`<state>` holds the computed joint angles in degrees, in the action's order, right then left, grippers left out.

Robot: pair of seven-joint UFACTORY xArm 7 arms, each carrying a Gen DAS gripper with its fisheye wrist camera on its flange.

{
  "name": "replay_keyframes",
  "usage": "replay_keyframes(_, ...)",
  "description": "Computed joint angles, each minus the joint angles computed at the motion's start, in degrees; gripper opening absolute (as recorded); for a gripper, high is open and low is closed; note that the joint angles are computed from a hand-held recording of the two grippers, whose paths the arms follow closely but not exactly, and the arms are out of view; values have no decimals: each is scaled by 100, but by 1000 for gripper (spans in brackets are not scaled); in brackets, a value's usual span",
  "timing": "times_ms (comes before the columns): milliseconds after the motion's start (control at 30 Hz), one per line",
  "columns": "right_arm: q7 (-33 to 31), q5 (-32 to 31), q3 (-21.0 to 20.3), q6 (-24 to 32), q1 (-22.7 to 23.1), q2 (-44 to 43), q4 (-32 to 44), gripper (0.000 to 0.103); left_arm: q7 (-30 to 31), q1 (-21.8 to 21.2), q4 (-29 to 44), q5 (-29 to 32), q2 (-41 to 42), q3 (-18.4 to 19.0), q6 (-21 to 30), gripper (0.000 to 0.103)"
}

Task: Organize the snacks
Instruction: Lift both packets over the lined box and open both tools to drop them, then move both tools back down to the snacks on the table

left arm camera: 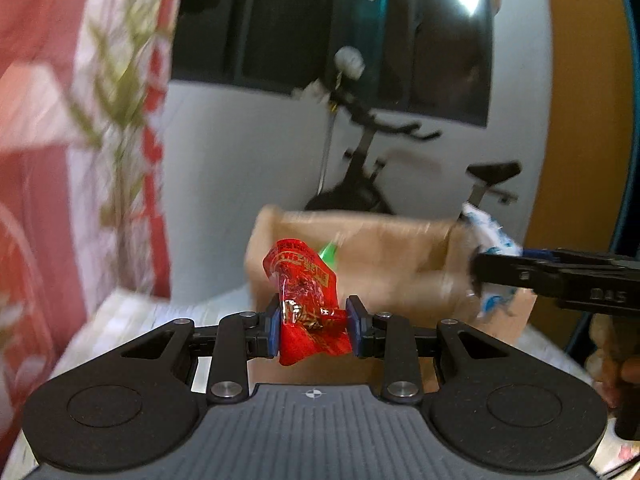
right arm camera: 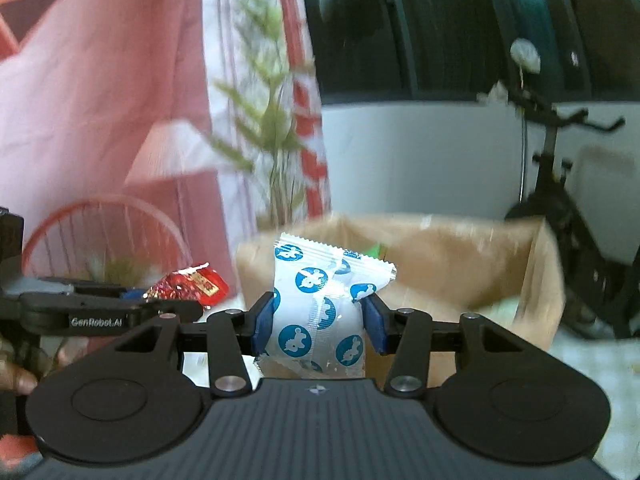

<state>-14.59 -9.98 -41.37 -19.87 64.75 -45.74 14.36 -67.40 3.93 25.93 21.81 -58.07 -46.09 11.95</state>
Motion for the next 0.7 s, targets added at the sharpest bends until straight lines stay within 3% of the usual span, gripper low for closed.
replay_keyframes(200,319,122,-97,-105,70,1011,1021,49,299,1369,908,136,926,-418,-951,34)
replay_keyframes(300,734,243,-49,134,-77,1592,1450,49,455,2077,1407,60,1480,-865,-1037,34)
replay_keyframes(500,1021,242,-48,581,-231,2151,1762,49,597,2963,1920,-15,2332,-1630,-1041,36)
replay_keyframes(633,1000,396,1,703,-314,2374,1832,49,719,3460,2106,34,2496,-2084,-1040,56)
replay_keyframes(700,1002,497,231,760,-616,2415,1785,51,914,3247,1985,36,2600,-1876,-1085,63)
